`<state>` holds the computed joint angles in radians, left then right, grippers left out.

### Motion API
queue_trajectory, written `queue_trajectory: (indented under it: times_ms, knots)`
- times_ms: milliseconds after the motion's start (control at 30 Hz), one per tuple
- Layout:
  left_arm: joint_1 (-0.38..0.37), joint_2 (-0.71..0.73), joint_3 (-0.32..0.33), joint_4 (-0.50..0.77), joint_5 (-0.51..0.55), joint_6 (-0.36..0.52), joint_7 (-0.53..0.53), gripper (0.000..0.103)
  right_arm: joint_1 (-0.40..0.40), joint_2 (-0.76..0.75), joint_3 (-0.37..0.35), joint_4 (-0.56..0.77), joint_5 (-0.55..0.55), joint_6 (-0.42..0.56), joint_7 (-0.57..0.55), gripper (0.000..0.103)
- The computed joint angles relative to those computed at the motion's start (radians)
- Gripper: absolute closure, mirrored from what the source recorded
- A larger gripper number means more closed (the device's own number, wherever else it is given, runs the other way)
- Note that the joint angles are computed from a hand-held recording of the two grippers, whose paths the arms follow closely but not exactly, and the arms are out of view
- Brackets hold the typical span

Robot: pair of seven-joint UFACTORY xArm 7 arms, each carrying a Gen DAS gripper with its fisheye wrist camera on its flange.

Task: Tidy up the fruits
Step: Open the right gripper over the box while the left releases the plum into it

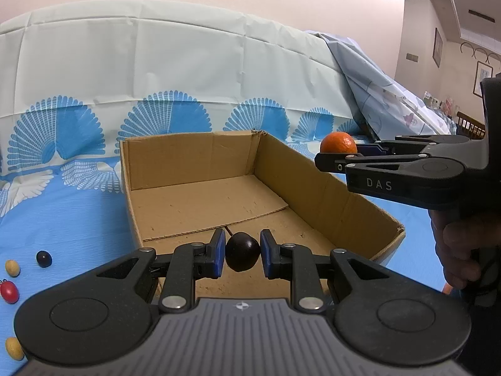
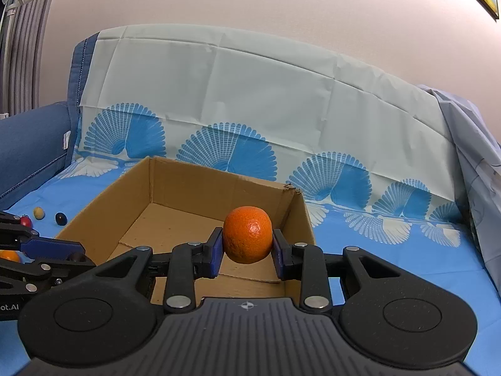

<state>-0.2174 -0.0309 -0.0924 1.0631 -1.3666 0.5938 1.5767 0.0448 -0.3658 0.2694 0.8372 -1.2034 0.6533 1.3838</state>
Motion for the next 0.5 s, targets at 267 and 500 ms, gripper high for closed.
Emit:
queue_trajectory:
  times_ms: [267,500]
  knots:
    - [0.000,0.001,-0.001,-0.001,0.002,-0.001,0.004,0.077,0.001,0.007,-0.002,0.003,-0.003,-0.007,0.000,0.070]
    - [-0.003,-0.001,-0.002,-0.005,-0.002,-0.004,0.008,0.077,0.006,0.015,-0.005,0.009,-0.004,-0.005,0.001,0.070]
